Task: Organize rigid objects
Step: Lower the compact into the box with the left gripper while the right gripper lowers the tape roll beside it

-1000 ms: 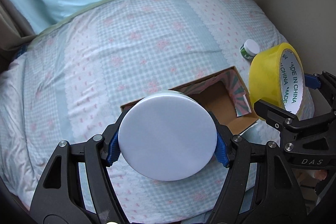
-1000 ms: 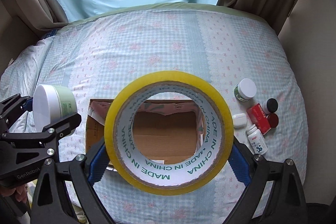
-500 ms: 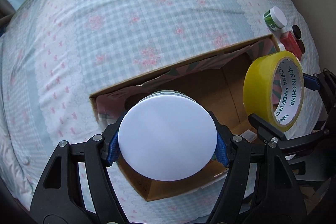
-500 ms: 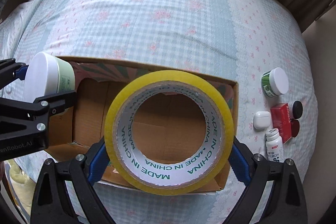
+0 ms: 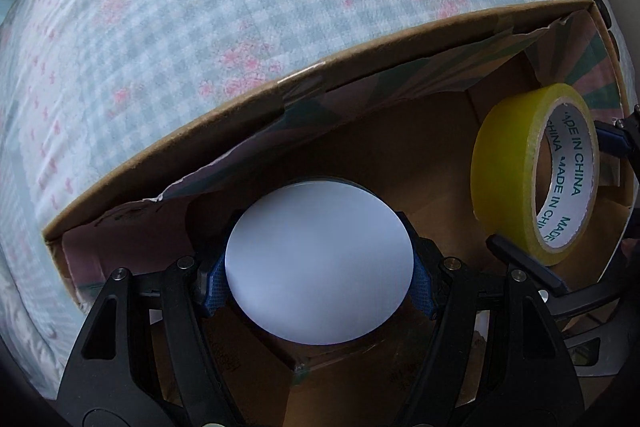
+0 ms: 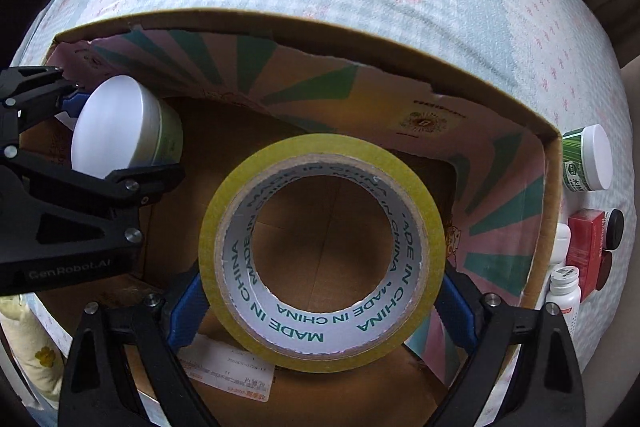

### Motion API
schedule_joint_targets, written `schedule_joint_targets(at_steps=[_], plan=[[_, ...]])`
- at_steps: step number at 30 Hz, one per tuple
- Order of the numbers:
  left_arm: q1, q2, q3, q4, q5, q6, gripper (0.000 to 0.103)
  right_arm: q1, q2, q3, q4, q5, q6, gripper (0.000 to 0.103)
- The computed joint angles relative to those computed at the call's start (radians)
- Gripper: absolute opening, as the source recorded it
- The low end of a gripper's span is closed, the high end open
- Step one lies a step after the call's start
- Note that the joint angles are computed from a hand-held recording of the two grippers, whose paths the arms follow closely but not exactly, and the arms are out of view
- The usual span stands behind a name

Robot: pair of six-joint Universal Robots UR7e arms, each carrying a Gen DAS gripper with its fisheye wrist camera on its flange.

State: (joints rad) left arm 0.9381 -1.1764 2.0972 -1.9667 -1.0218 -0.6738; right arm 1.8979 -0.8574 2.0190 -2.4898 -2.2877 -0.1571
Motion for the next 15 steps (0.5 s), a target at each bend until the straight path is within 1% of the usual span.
schedule_joint_targets(at_steps=[3, 5, 6, 8, 10, 12, 13, 15], plan=[[0.009, 0.002, 0.002, -0.007, -0.007, -0.008, 0.068, 0.003, 0.000, 0.014, -0.004, -0.003, 0.001, 0.095], [0.003, 0.007, 0.002, 0.000, 0.001, -0.002, 0.069, 0.007, 0.002, 0.023, -0.024, -0.005, -0.006, 0.095], [-0.006, 0.011, 0.002, 0.009, 0.015, -0.007, 0.087, 0.007, 0.003, 0.027, -0.038, -0.005, -0.011, 0.095], [-0.023, 0.002, 0.009, -0.013, 0.023, -0.002, 0.103, 0.005, 0.010, 0.025, -0.017, -0.007, 0.007, 0.096], [-0.044, -0.002, 0.008, -0.006, 0.041, -0.016, 0.103, 0.006, 0.018, 0.036, -0.024, -0.030, -0.001, 0.096], [-0.051, -0.006, 0.003, 0.003, 0.033, -0.019, 0.103, 0.018, 0.020, 0.047, -0.005, -0.055, -0.022, 0.096], [-0.055, -0.011, 0.003, 0.010, 0.030, -0.026, 0.103, 0.026, 0.014, 0.063, -0.031, -0.055, -0.041, 0.096], [-0.061, -0.028, 0.007, 0.025, 0.026, -0.039, 0.103, 0.037, -0.014, 0.098, -0.112, -0.019, -0.080, 0.102]])
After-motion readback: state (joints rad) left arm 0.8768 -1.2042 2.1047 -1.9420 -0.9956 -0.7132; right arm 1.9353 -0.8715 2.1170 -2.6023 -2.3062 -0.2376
